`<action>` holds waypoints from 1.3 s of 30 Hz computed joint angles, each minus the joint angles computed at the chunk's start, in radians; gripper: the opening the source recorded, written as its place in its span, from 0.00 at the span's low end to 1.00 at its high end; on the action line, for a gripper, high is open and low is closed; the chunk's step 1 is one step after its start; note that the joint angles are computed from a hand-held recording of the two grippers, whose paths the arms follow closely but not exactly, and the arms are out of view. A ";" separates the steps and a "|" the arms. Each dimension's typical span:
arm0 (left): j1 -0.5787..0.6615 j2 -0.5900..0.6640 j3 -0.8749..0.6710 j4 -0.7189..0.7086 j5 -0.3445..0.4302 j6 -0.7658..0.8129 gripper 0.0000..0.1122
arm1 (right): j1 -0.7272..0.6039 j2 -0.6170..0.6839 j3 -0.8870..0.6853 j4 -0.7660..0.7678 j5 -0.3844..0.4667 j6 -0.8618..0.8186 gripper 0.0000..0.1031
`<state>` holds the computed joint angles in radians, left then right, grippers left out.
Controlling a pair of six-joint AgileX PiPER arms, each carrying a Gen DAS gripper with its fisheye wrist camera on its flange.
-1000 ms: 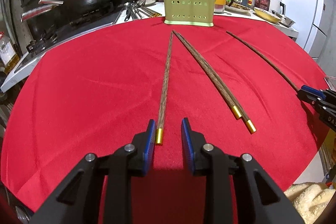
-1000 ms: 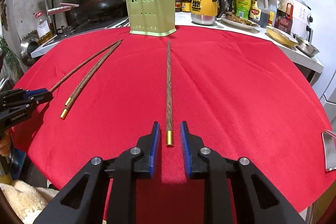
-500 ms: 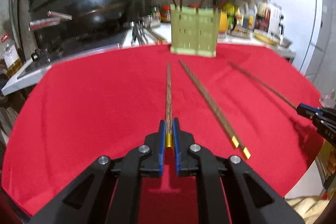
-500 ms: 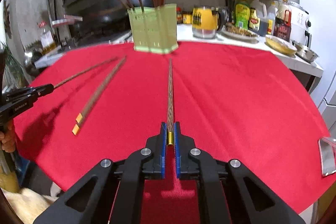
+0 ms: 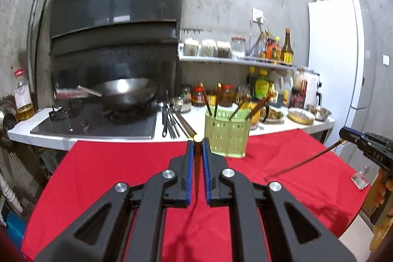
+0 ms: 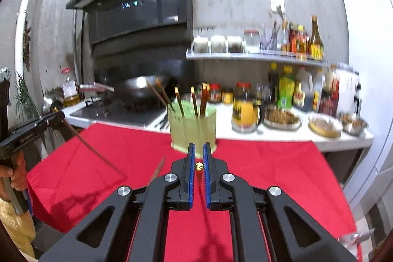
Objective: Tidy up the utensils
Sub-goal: 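Lift the chopstick with the right tool and carry it over the green holder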
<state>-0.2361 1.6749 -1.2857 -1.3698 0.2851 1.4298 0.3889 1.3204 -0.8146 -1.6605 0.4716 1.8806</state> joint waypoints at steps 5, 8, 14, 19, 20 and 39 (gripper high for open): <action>0.013 -0.012 0.006 -0.036 0.010 0.027 0.06 | -0.015 0.002 -0.057 0.055 -0.011 -0.095 0.07; 0.022 -0.014 -0.001 0.029 0.027 -0.037 0.06 | -0.029 0.010 -0.079 0.081 -0.026 -0.129 0.07; 0.043 -0.018 -0.013 0.105 0.062 -0.114 0.06 | -0.042 0.016 -0.095 0.095 -0.034 -0.142 0.07; 0.039 0.006 -0.038 0.107 0.070 -0.117 0.06 | -0.050 0.023 -0.106 0.101 -0.042 -0.153 0.07; 0.033 0.016 -0.048 0.137 0.067 -0.147 0.06 | -0.047 0.024 -0.107 0.103 -0.035 -0.155 0.07; -0.025 0.191 -0.133 0.592 0.064 -0.542 0.06 | -0.131 0.193 -0.124 0.087 -0.107 -0.073 0.08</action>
<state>-0.2610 1.8662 -1.4190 -0.7774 0.3495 0.8879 0.2582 1.5136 -0.9383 -1.5734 0.3647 1.8080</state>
